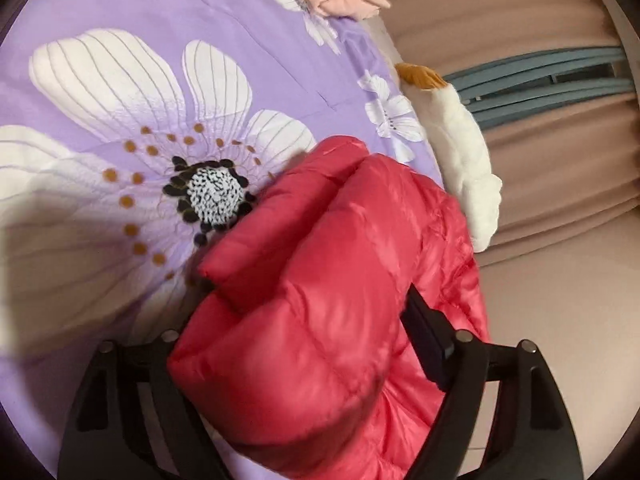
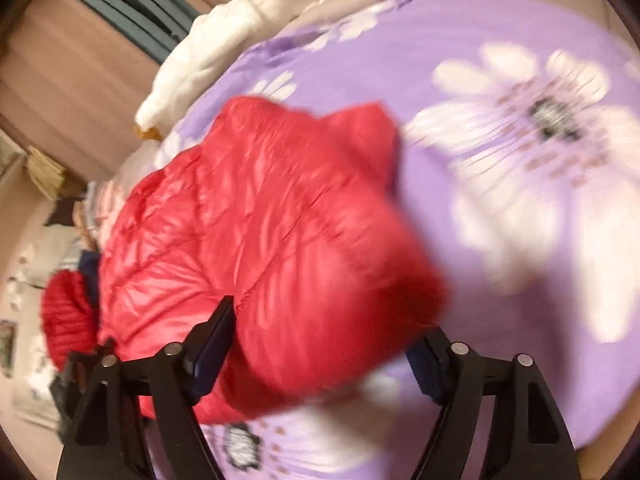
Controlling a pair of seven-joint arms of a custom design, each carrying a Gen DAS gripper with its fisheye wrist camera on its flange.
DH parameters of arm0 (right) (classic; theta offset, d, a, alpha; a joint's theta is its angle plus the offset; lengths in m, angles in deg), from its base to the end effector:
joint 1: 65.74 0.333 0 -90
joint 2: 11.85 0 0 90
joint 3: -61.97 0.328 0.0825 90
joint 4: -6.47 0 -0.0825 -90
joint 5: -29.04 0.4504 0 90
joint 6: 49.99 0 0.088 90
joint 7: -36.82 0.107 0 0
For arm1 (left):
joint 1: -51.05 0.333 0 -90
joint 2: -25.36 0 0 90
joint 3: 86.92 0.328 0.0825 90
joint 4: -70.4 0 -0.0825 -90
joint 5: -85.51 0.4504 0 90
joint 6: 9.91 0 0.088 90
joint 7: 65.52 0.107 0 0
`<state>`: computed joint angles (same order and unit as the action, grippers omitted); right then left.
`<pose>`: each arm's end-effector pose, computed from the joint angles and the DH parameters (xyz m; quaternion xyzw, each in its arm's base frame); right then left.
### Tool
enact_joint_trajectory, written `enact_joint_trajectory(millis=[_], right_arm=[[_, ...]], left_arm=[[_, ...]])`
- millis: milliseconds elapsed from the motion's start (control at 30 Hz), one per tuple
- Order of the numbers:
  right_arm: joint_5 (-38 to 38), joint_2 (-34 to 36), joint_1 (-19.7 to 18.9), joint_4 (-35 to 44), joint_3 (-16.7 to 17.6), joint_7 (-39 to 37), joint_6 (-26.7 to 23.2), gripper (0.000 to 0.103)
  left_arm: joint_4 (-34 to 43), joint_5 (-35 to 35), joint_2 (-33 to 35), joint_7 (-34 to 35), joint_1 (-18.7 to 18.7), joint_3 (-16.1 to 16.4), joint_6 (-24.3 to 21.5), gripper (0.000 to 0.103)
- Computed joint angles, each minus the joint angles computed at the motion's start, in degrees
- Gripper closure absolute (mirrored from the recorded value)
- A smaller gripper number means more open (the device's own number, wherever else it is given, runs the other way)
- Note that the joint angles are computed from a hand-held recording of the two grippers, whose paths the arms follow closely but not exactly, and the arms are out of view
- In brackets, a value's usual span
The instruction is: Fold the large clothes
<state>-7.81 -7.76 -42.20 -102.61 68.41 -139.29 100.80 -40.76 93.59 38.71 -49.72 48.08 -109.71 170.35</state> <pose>0.5870 0.3537 0.5178 -0.4075 0.8284 -0.1320 0.3610 0.6415 -0.3021 0.4708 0.8083 -0.3459 0.4743 0.0452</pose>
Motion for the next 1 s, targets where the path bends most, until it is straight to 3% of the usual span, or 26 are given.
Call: enact_joint_trajectory(millis=[67, 133, 200, 267, 300, 333, 400, 467, 533, 700, 833, 933, 1000], right_arm=[[-2.8, -1.2, 0.5, -0.3, 0.0, 2.6, -3.4, 0.025], [-5.1, -2.0, 1.0, -0.2, 0.5, 3.9, -8.9, 0.025], [-10.2, -2.0, 1.4, 0.8, 0.9, 8.3, -13.0, 0.027], [-14.5, -3.2, 1.9, 0.8, 1.5, 12.2, -18.7, 0.053], [-15.4, -2.8, 1.8, 1.2, 1.5, 11.6, -18.3, 0.071], [-15.6, -2.3, 1.5, 1.4, 1.3, 10.8, -16.2, 0.072], [-14.1, -0.1, -0.5, 1.2, 1.1, 9.6, -7.0, 0.077], [-12.3, 1.1, 0.1, 1.0, 0.1, 8.1, -6.2, 0.078], [-8.7, 4.7, 0.4, 3.8, 0.1, 2.2, -10.0, 0.078], [-8.2, 6.7, 1.2, 5.3, -1.2, -0.9, -10.2, 0.078], [-6.8, 8.1, 2.1, 8.3, -1.3, -5.2, -14.4, 0.078], [-8.3, 8.8, 2.6, 8.8, -2.1, -4.1, -14.0, 0.078], [-8.1, 8.2, 2.4, 7.8, -2.2, -4.7, -13.3, 0.078]], left_arm=[[1.2, 6.5, -0.6, -6.6, -7.8, 8.8, -2.9, 0.044], [2.6, 17.6, -1.3, -14.8, -15.1, 16.5, -6.9, 0.049], [4.3, 27.5, -1.9, -20.3, -18.6, 19.2, -13.2, 0.05], [6.5, 32.4, -1.5, -21.7, -19.2, 18.8, -19.1, 0.051], [7.5, 34.0, -1.1, -22.2, -19.1, 18.4, -21.0, 0.053], [8.3, 35.9, -1.1, -22.7, -19.2, 18.0, -23.3, 0.055], [9.9, 40.0, -1.0, -22.3, -19.5, 16.9, -27.9, 0.058], [11.9, 43.1, -0.4, -20.8, -19.3, 15.5, -31.3, 0.06], [12.2, 45.4, -0.4, -21.8, -18.6, 15.0, -30.3, 0.061], [15.8, 52.7, 0.5, -24.0, -18.4, 15.0, -28.3, 0.064], [18.3, 62.9, 0.1, -26.7, -20.6, 15.2, -29.7, 0.064], [20.2, 69.2, 0.4, -25.9, -22.0, 14.7, -31.9, 0.064], [20.8, 71.8, 0.4, -26.7, -22.2, 14.4, -30.7, 0.063]])
